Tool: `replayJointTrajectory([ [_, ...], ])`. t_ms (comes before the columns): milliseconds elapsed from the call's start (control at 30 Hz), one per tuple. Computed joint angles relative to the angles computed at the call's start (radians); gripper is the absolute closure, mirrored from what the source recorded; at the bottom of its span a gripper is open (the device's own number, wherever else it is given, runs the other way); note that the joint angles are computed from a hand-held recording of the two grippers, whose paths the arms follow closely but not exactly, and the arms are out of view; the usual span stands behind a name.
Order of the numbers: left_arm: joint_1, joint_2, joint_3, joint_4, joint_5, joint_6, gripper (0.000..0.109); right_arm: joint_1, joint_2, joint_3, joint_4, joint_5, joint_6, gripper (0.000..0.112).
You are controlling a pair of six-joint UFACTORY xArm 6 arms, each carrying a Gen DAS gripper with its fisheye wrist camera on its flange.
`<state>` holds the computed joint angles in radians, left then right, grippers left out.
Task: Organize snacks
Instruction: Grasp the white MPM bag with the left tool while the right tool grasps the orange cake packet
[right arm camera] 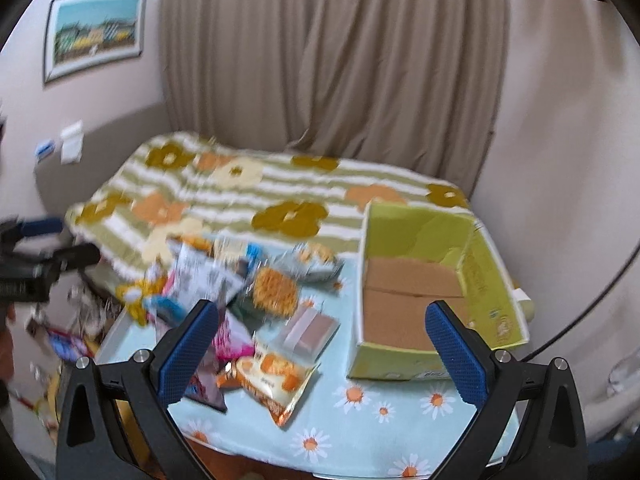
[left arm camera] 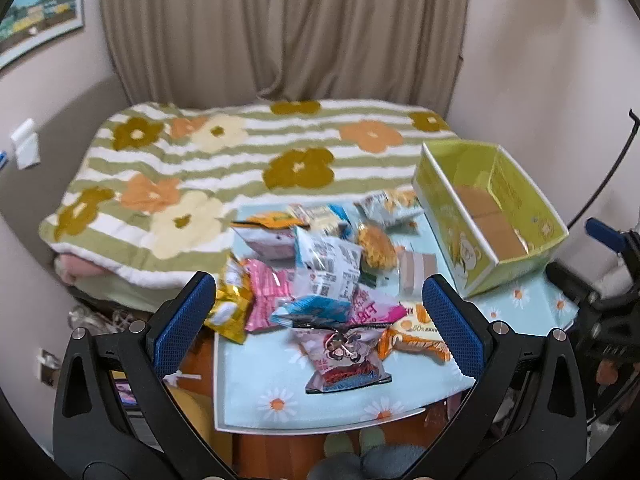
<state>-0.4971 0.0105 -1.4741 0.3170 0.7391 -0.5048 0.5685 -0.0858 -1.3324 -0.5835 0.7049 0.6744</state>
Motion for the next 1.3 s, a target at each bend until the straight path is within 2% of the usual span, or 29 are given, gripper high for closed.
replayJointTrajectory([
  [200,0.005,0.148,-0.084,-0.07,0.032,0.066,0.006,-0.038,0.084,0.062,0.219,-0.097,-0.279,0.01],
  [333,0.003,0.256,-0.157,-0.059,0.063,0.059,0.006,-0.065,0.156,0.067,0.39,-0.133,-0.511,0.01],
  [433,0.003,0.34,-0.236,-0.071,0.109,0.054,0.006,-0.077,0.229,0.036,0.524,-0.13,-0.701,0.01],
  [567,0.004,0.444,-0.343,-0.076,0.18,0.035,0.011,-0.08,0.302,-0.013,0.619,-0.101,-0.9,0.01],
  [733,0.0,0.542,-0.455,-0.052,0.259,-0.001,0.011,-0.083,0.359,-0.062,0.727,-0.072,-1.12,0.01],
  [867,-0.004,0.592,-0.516,-0.024,0.307,-0.018,0.02,-0.087,0.383,-0.086,0.777,-0.048,-1.221,0.01],
  [967,-0.006,0.622,-0.551,-0.015,0.331,-0.03,0.022,-0.095,0.402,-0.107,0.806,-0.024,-1.271,0.013],
  [1100,-0.005,0.627,-0.554,-0.014,0.337,-0.024,0.041,-0.107,0.424,-0.135,0.837,0.012,-1.317,0.02],
  [1200,-0.009,0.627,-0.553,-0.006,0.34,-0.018,0.05,-0.112,0.44,-0.151,0.855,0.033,-1.331,0.023],
  [1300,-0.008,0.616,-0.539,-0.004,0.332,-0.01,0.054,-0.118,0.452,-0.165,0.884,0.05,-1.343,0.023],
])
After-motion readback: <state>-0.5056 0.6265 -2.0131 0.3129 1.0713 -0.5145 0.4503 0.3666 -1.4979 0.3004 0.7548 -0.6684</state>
